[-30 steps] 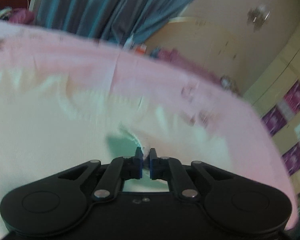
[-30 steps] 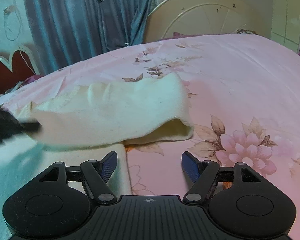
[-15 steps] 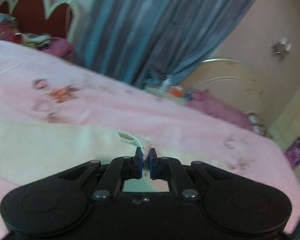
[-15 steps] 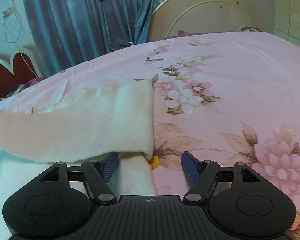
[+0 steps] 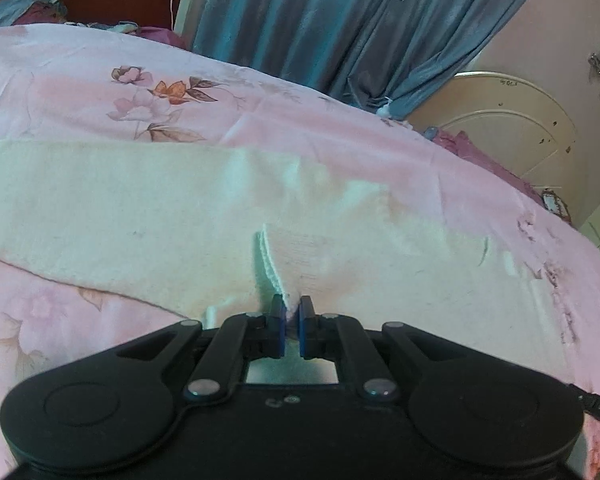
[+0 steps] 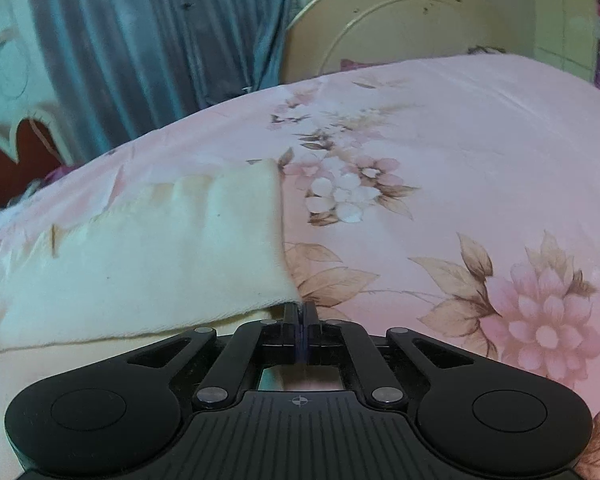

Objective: Fold small clothes
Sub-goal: 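Carry the held sleeve across the sweater body with the right tool, then open, then move the left tool to the other sleeve's ribbed cuff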

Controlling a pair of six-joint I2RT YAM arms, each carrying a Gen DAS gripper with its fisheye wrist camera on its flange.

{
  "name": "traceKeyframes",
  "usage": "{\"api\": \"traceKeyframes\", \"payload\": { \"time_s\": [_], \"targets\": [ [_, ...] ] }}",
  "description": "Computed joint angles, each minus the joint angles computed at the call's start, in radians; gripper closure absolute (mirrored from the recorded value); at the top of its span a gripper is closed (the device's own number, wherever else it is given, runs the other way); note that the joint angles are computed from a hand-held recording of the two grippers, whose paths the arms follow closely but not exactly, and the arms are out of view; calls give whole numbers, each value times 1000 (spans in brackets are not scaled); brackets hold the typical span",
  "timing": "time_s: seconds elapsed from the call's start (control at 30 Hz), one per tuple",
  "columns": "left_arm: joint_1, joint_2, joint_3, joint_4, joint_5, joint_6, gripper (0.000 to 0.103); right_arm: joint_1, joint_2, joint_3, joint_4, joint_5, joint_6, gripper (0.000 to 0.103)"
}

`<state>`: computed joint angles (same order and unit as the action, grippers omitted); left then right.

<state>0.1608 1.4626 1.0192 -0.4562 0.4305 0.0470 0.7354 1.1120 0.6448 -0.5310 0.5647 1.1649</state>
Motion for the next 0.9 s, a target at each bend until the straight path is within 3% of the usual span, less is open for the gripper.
{"api": "traceKeyframes", "payload": {
  "time_s": [0.07, 0.13, 0.17, 0.2, 0.27, 0.43, 0.63, 0.9],
  "targets": [
    [-7, -16, -7, -8, -19, 10, 94, 12, -29, -2, -29, 7, 30, 103],
    [-13, -32, -2, -20, -46, 1, 83, 37, -75, -10, -59, 28, 60, 97],
    [-10, -47, -2, -22, -56, -10, 81, 50, -100, -8, -83, 44, 70, 88],
    [-4, -60, -6, -19, -61, -14, 80, 59, -119, -7, -97, 56, 74, 70],
    [8, -87, -12, -19, -66, -17, 80, 69, -155, -6, -114, 88, 78, 51],
    [-28, -89, 3, -18, -74, -22, 80, -87, -143, -16, 13, -35, -75, 51],
    [-113, -57, -11, 26, -100, -6, 80, -279, 13, 3, 219, -225, -233, 52],
    [-118, -2, -16, 57, -125, 20, 80, -432, 223, 64, 394, -361, -312, 52]
  ]
}}
